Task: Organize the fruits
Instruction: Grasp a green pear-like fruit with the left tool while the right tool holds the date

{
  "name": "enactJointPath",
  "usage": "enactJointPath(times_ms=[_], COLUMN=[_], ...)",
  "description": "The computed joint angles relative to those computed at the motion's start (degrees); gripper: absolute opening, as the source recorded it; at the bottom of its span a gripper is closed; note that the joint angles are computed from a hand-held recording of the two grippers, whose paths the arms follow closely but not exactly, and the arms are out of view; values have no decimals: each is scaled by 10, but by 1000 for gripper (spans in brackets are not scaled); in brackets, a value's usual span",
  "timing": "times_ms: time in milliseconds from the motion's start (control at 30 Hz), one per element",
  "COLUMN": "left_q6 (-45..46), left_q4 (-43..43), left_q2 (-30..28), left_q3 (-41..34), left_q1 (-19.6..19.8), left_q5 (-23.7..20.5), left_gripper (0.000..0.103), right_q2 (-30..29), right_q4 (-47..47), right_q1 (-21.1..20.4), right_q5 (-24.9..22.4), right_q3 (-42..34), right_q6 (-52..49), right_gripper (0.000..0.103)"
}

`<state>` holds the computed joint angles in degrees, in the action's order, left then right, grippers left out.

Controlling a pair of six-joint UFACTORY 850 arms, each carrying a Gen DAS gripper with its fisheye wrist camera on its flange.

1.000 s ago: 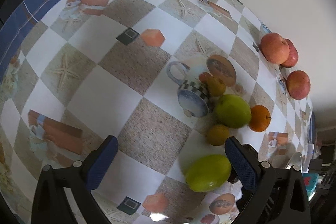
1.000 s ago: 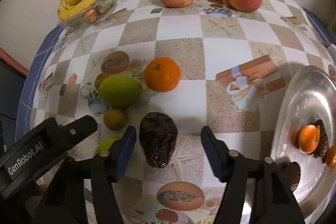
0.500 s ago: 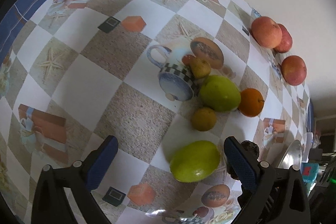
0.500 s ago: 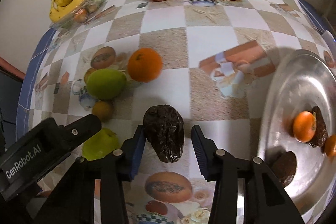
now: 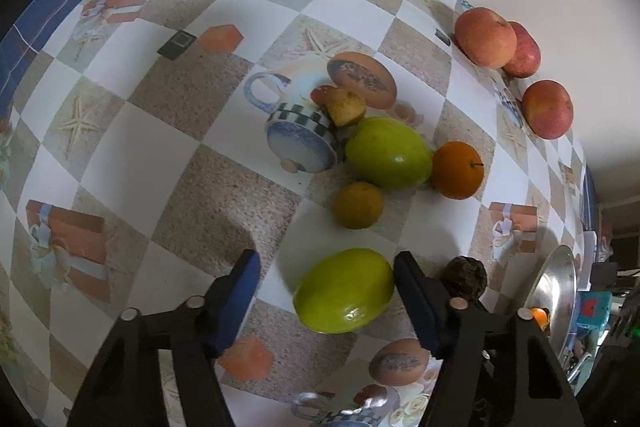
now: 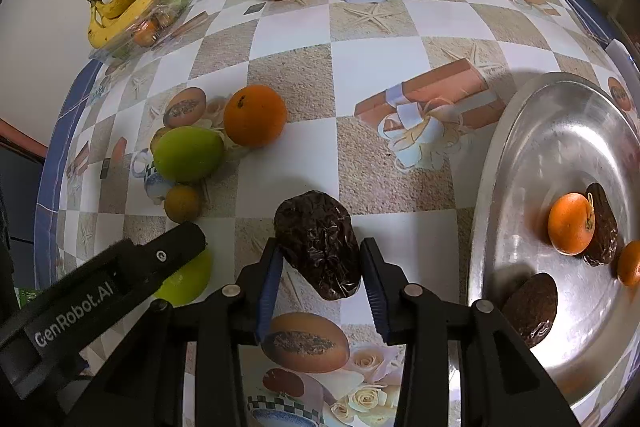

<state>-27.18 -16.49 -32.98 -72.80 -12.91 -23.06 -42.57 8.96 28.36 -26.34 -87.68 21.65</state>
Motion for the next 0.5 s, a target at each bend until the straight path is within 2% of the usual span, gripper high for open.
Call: enactJointPath(times_ms=[167, 200, 500], left_q6=[19, 29, 35], left_q4=[-18, -28, -35], left_q2=[-3, 2, 9], left_q3=[-3, 2, 11], left_q1=[-5, -5, -6], left_q5=[7, 9, 16], left_gripper=[58, 53, 52], right_q2=[0, 0, 0], right_q4=[2, 2, -14], right_q1=[-1, -1, 2], right_q5=[1, 1, 1], right_q3=[1, 1, -1], right_q6=[-3, -3, 6], right_gripper=[41, 41, 41])
